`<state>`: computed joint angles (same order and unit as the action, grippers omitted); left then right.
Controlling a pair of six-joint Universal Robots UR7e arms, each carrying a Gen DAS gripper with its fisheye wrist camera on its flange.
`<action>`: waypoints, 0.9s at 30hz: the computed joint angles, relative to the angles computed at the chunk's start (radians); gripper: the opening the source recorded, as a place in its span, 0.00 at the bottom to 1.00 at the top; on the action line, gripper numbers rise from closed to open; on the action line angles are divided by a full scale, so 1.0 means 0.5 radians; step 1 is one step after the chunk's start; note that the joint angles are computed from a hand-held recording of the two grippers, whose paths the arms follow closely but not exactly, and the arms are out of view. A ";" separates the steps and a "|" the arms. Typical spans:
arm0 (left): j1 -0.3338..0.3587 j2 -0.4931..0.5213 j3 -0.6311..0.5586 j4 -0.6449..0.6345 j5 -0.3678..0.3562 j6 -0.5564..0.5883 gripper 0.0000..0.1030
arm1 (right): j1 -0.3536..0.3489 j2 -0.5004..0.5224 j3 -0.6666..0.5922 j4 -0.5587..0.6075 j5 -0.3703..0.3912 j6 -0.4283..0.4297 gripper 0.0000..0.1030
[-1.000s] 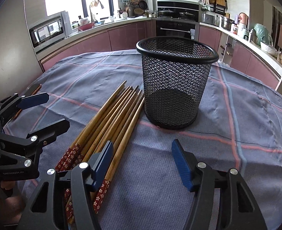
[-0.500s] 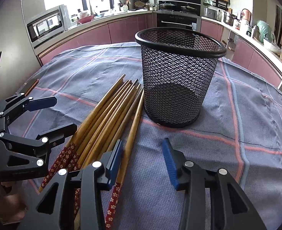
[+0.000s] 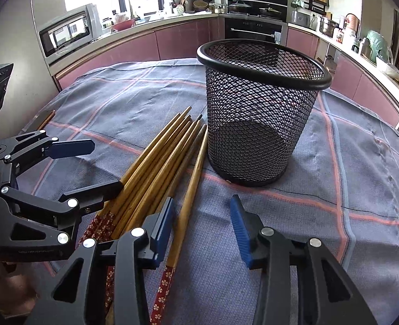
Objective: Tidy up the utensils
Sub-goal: 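Lower the right gripper onto the chopstick pile and close on one chopstick, then lift the chopstick with the right gripper and drop it into the mesh cup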
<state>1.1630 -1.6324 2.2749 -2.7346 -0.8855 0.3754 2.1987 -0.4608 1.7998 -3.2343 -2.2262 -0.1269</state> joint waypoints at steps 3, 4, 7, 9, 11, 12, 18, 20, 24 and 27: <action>0.014 0.020 -0.023 0.023 0.004 -0.023 0.68 | -0.001 0.001 -0.002 0.002 0.003 -0.007 0.40; 0.020 0.024 -0.029 0.037 0.008 -0.030 0.66 | -0.002 -0.002 0.001 0.002 0.002 -0.012 0.40; 0.031 0.022 -0.031 0.053 0.008 -0.048 0.62 | -0.005 -0.004 0.001 0.004 0.006 -0.002 0.38; 0.027 0.022 -0.035 0.058 0.008 -0.049 0.53 | -0.009 -0.009 -0.003 0.016 0.011 0.002 0.35; 0.027 0.028 -0.049 0.082 -0.011 -0.058 0.44 | -0.013 -0.011 -0.011 0.031 0.028 0.001 0.31; 0.024 0.036 -0.056 0.086 -0.016 -0.064 0.41 | -0.017 -0.014 -0.012 0.036 0.046 0.005 0.27; 0.024 0.062 -0.085 0.123 -0.076 -0.172 0.10 | -0.057 -0.054 0.021 0.036 0.199 0.069 0.07; 0.035 0.056 -0.088 0.120 -0.091 -0.213 0.08 | -0.059 -0.063 0.041 0.008 0.213 0.072 0.06; 0.038 0.012 -0.082 0.114 -0.123 -0.264 0.08 | -0.058 -0.101 0.098 -0.068 0.265 0.047 0.05; 0.027 -0.054 -0.080 0.132 -0.177 -0.259 0.08 | -0.051 -0.142 0.145 -0.141 0.340 0.002 0.05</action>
